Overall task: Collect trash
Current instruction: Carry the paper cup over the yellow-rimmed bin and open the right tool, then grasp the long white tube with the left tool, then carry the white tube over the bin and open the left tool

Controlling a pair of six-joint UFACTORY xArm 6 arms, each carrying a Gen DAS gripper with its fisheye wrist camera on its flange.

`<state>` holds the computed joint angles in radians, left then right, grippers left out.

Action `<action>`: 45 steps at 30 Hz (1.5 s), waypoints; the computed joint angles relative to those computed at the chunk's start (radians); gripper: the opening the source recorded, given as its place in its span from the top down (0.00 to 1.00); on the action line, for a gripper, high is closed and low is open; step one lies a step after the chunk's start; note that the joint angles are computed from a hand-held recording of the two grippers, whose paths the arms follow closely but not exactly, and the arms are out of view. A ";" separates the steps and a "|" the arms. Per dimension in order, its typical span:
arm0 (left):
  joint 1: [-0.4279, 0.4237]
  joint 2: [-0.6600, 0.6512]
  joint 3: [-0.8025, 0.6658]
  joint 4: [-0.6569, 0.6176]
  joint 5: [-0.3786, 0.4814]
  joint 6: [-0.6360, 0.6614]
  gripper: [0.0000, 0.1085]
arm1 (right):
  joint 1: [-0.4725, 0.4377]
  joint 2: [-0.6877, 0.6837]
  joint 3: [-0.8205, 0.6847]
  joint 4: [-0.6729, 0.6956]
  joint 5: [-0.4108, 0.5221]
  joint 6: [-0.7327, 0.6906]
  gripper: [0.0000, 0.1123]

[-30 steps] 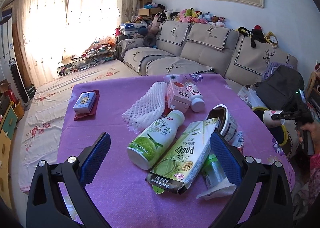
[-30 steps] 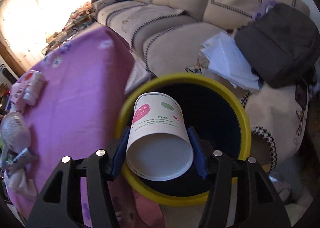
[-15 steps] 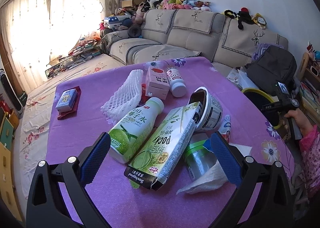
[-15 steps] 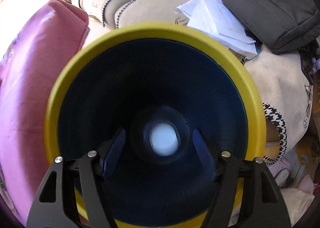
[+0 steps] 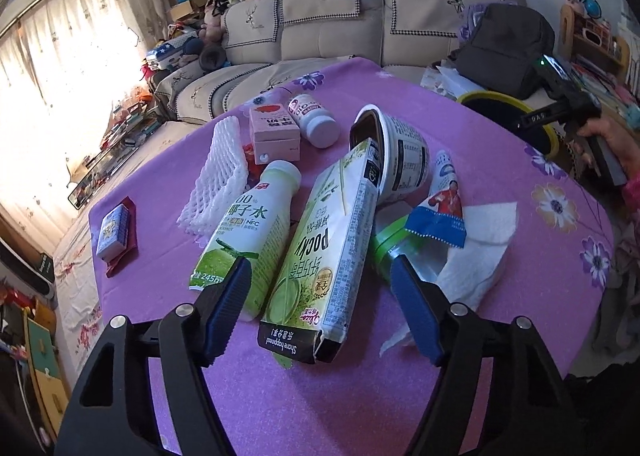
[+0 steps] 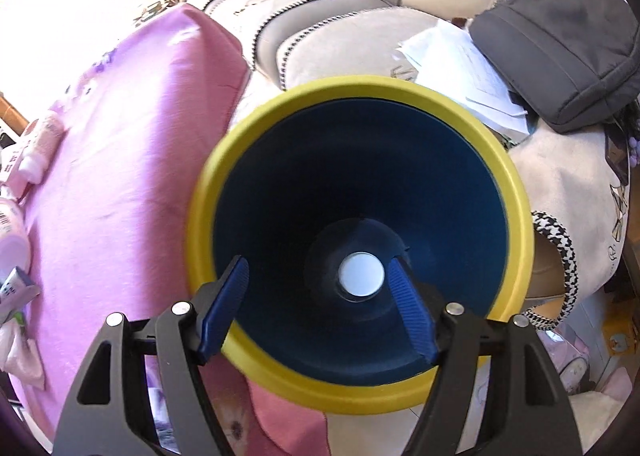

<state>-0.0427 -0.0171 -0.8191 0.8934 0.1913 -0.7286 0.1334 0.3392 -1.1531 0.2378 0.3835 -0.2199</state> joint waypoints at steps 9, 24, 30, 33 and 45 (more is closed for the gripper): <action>-0.003 0.077 -0.046 -0.105 0.019 0.240 0.51 | 0.034 -0.027 0.013 0.037 -0.003 -0.029 0.39; 0.018 0.116 -0.086 -0.043 -0.040 0.168 0.84 | 0.056 -0.075 0.055 0.162 -0.028 -0.155 0.39; 0.030 0.037 -0.039 -0.035 -0.070 0.088 0.84 | 0.068 -0.130 0.102 0.248 -0.051 -0.232 0.39; 0.013 -0.008 -0.023 -0.042 -0.054 0.080 0.84 | 0.071 -0.170 0.139 0.306 -0.067 -0.282 0.39; -0.192 0.092 -0.259 -0.622 0.003 0.615 0.84 | 0.006 -0.347 0.304 0.541 -0.141 -0.489 0.39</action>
<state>-0.2349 0.0751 -1.0777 0.2718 0.1946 -0.1139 0.1397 -0.0075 -0.8493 0.7786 0.2427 -0.7093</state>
